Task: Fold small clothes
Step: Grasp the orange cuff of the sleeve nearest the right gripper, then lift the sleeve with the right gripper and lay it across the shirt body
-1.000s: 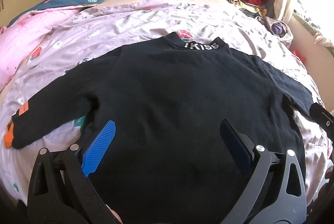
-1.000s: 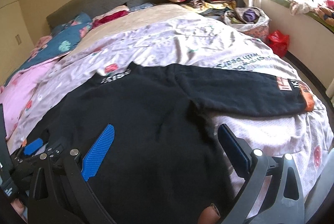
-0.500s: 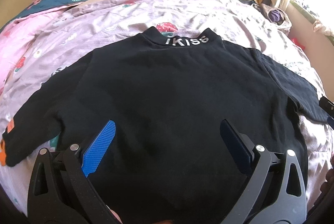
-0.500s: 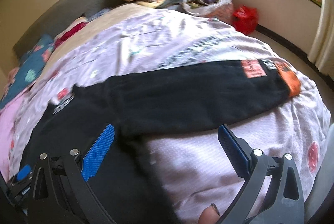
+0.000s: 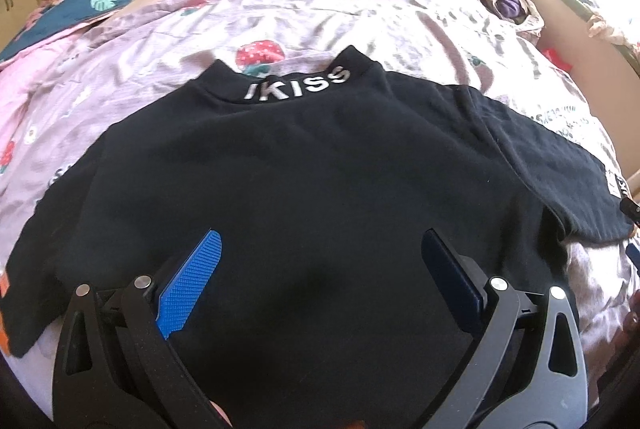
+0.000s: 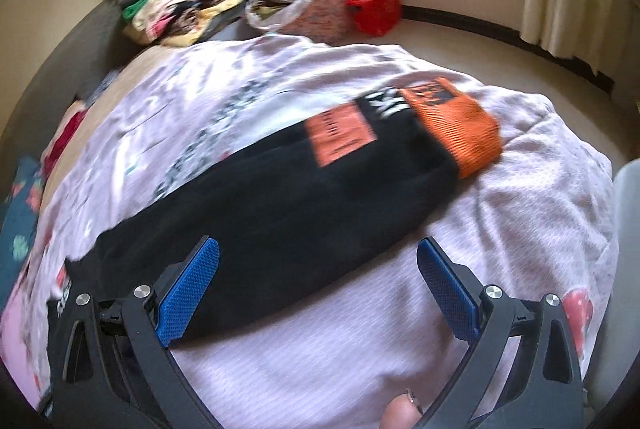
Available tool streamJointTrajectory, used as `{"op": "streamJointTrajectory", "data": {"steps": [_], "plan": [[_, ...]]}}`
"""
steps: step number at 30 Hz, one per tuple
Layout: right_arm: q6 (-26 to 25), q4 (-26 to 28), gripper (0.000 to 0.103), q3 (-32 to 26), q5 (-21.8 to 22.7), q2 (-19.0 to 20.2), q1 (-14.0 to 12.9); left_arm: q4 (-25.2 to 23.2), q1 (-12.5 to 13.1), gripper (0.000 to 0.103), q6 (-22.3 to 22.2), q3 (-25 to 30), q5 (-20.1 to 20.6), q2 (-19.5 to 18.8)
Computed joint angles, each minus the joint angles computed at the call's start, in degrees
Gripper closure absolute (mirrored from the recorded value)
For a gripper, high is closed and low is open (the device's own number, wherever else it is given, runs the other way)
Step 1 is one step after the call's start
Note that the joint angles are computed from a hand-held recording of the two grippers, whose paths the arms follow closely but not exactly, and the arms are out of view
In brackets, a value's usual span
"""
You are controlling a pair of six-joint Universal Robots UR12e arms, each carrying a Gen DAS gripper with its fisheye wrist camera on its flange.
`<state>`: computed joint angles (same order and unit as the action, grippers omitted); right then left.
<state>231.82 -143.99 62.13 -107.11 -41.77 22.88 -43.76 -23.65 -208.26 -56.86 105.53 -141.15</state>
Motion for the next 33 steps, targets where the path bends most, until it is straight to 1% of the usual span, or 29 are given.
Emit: {"op": "streamJointTrajectory", "data": {"steps": [5, 6, 7, 8, 10, 11, 12, 13, 14, 15, 16, 17, 19, 20, 23, 24, 29, 33], "plan": [[3.3, 1.7, 0.006, -0.4, -0.3, 0.6, -1.1, -1.2, 0.2, 0.009, -0.3, 2.2, -0.3, -1.5], [4.0, 1.6, 0.01, -0.4, -0.4, 0.7, -1.4, -1.2, 0.2, 0.009, -0.5, 2.5, -0.4, -1.6], [4.6, 2.0, 0.017, -0.5, -0.3, 0.9, -1.6, -1.1, 0.3, 0.009, -0.7, 2.6, -0.3, -1.7], [5.3, 2.1, 0.021, -0.5, 0.1, 1.0, -1.9, -1.0, 0.3, 0.009, -1.0, 2.9, 0.0, -1.9], [6.8, 0.6, 0.036, 0.3, 0.4, 1.0, -2.6, -0.9, 0.4, 0.009, -1.6, 3.0, 0.3, -2.1], [7.3, 0.2, 0.04, 0.5, 0.5, 0.9, -2.7, -0.8, 0.5, 0.009, -1.9, 3.0, 0.2, -2.1], [8.1, -0.3, 0.051, 0.8, 0.5, 0.8, -2.9, -0.6, 0.5, 0.009, -2.2, 2.8, 0.1, -2.0], [8.6, -1.5, 0.065, 1.3, 0.5, 0.6, -3.1, -0.1, 0.6, 0.009, -2.5, 2.4, 0.0, -1.7], [9.0, -3.4, 0.071, 2.1, 1.0, 0.4, -3.3, 0.3, 0.6, 0.009, -2.6, 1.9, -0.2, -1.5], [9.4, -5.5, 0.082, 2.9, 1.7, 0.1, -3.5, 0.8, 0.6, 0.009, -2.7, 1.5, -0.3, -1.2], [9.3, -7.4, 0.089, 3.4, 2.2, 0.1, -3.7, 1.3, 0.7, 0.009, -2.9, 1.0, -0.4, -0.9], [8.6, -10.3, 0.09, 4.2, 2.4, -0.1, -3.7, 1.5, 0.8, 0.009, -3.1, 0.6, -0.5, -0.6], [7.2, -13.6, 0.093, 4.7, 2.4, -0.2, -3.5, 2.1, 0.9, 0.009, -3.4, 0.1, -0.6, -0.1], [5.9, -16.9, 0.094, 5.2, 3.0, -0.3, -3.3, 2.6, 0.9, 0.009, -3.4, -0.2, -0.5, 0.2], [1.2, -22.1, 0.094, 4.9, 3.5, -0.2, -2.7, 3.6, 1.0, 0.009, -3.5, -0.8, 0.7, 0.9], [-0.2, -23.3, 0.094, 4.5, 3.8, -0.1, -2.5, 4.4, 0.9, 0.009, -3.5, -1.2, 1.7, 1.3], [-8.0, -27.4, 0.094, 1.4, 5.4, 0.8, -1.1, 7.7, 1.2, 0.009, -3.3, -3.2, 3.1, 3.0], [-12.6, -29.2, 0.094, -1.2, 7.9, 1.7, -0.4, 10.8, 1.9, 0.009, -4.1, -5.3, 2.0, 4.6]]}}
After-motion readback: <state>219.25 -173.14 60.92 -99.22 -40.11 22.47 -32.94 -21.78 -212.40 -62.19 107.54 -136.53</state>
